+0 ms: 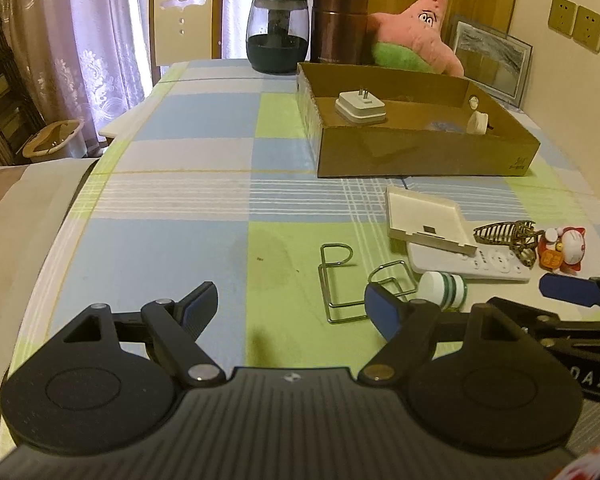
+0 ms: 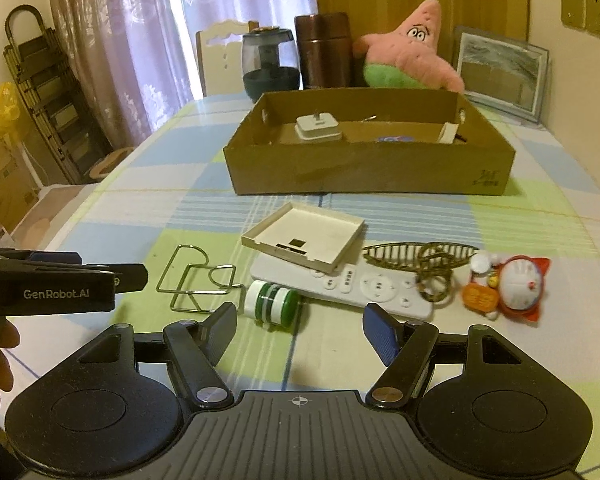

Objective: Organize rigid objects
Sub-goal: 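Withdraw both tools toward the wire holder and green-striped roll, then grasp the green-striped white roll with the right tool while the left tool reaches the wire holder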

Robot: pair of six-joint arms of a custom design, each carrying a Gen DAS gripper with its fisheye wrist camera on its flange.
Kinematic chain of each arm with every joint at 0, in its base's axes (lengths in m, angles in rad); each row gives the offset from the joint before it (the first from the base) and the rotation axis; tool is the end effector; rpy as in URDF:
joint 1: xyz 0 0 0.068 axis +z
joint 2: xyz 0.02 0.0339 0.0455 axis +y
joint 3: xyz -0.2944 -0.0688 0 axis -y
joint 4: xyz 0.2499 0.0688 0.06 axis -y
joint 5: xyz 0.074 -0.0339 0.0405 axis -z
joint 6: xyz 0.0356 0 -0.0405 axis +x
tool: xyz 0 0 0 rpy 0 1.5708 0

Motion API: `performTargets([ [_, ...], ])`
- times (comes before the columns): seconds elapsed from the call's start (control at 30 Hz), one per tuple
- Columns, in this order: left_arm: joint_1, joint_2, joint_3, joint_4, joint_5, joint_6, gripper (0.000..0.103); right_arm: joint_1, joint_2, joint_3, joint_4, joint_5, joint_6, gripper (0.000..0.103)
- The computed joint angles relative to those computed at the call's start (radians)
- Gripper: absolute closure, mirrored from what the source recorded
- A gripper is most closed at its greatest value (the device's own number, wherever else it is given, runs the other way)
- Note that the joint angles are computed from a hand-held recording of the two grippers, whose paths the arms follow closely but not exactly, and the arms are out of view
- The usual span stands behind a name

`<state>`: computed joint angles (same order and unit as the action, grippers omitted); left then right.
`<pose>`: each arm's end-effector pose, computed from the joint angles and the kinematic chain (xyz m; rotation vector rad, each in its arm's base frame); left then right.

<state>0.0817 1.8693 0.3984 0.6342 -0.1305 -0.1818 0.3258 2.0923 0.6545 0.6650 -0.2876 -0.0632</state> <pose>0.2632 0.0262 0.0711 -0.3751 2.3716 0.1105 0.3158 0.1173 0.0535 -0.5941 2.2746 0.4664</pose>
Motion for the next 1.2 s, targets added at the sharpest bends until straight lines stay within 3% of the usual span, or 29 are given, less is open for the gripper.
performTargets([
  [0.27, 0.029, 0.072, 0.031, 0.041, 0.039, 0.032, 0.026, 0.046, 0.082, 0.059, 0.013, 0.025, 0.022, 0.039],
  [0.83, 0.056, 0.115, 0.036, 0.089, 0.057, 0.026, 0.026, 0.101, 0.179, 0.165, -0.02, 0.083, 0.038, 0.072],
  [1.2, 0.043, 0.121, 0.042, 0.083, 0.087, 0.02, 0.026, 0.069, 0.116, 0.085, 0.019, 0.05, -0.012, 0.074],
])
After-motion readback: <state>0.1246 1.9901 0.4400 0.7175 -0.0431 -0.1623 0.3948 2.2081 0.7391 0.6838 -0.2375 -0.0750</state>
